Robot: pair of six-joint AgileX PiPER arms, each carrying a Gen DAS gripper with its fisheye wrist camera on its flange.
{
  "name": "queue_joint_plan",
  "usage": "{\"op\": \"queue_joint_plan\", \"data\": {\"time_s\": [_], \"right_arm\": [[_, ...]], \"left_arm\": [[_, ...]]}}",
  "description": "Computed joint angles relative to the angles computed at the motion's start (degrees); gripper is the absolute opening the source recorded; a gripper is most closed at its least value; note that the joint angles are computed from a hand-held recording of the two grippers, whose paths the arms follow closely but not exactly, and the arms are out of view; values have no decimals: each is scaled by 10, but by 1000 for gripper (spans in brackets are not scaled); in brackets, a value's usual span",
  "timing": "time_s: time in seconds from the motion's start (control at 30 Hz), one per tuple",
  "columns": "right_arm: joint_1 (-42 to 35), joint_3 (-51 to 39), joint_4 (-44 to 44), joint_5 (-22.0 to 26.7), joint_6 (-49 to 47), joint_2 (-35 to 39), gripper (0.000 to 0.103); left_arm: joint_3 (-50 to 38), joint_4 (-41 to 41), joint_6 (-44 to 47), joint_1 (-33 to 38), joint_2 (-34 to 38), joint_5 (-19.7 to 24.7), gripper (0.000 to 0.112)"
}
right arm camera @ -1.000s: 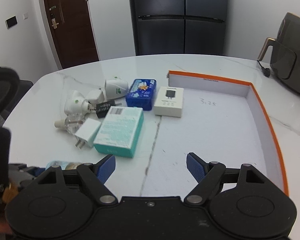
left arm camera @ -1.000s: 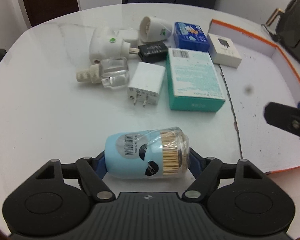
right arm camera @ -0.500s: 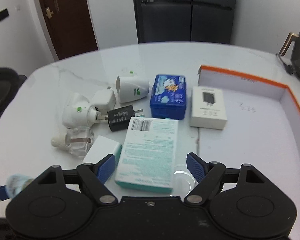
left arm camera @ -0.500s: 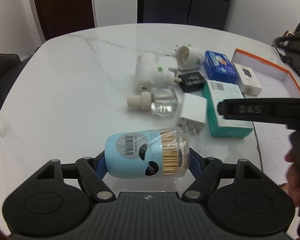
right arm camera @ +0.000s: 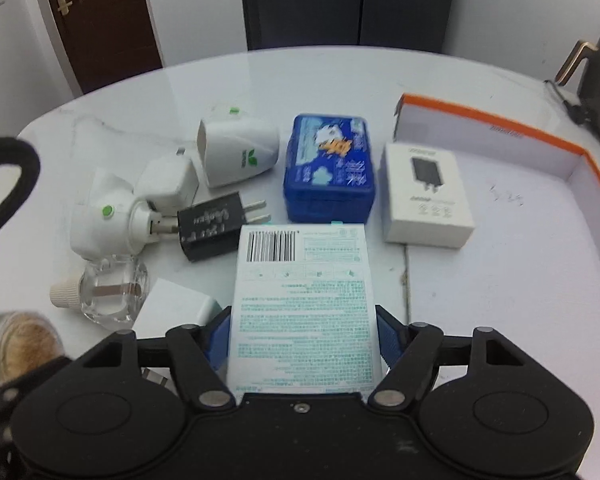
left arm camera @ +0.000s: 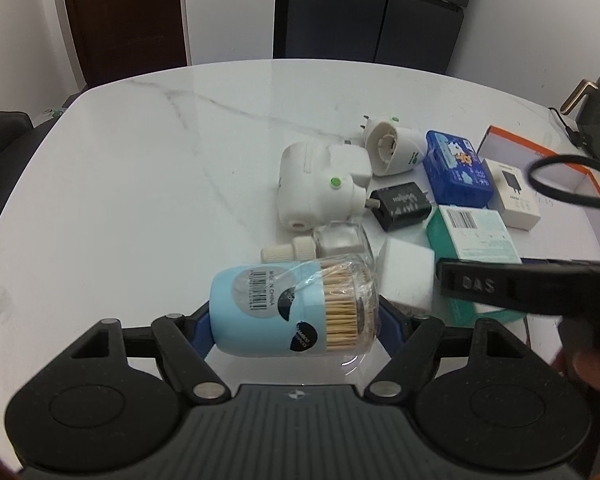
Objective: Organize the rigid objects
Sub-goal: 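Grasp the light-blue toothpick jar with the left gripper while the right gripper grasps the teal box, then carry the toothpick jar and teal box over the orange-rimmed tray with both grippers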
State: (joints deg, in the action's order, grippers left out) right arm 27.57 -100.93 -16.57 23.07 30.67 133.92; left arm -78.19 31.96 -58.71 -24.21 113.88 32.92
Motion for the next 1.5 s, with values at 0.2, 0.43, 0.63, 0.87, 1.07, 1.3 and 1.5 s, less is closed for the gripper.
{"op": "queue_joint_plan", "data": {"time_s": [0.2,0.43,0.63,0.87,1.07,1.3,1.5], "right_arm": [[1,107,-24,-56,42,-83,84],[-14,207,41,-105,-30,-166,84],[-32,273,94,-130,-95,-217,84],[-66,329,232,-149,-243,-263,84],[-95,361,390,-151,-412,-286,84],[-121,388,549,-149,-587,-306,84],[-138,402,642,-146,-685,-315,84]], "left_arm": [[-22,6,-4,-10,5,15,78],[-28,29,-44,-38,-11,45,78],[-36,46,-74,-72,-24,73,78],[-77,49,-84,-104,-7,101,78],[-110,49,-86,-126,8,121,78],[-137,53,-96,-146,22,143,78],[-156,57,-105,-160,32,157,78]]}}
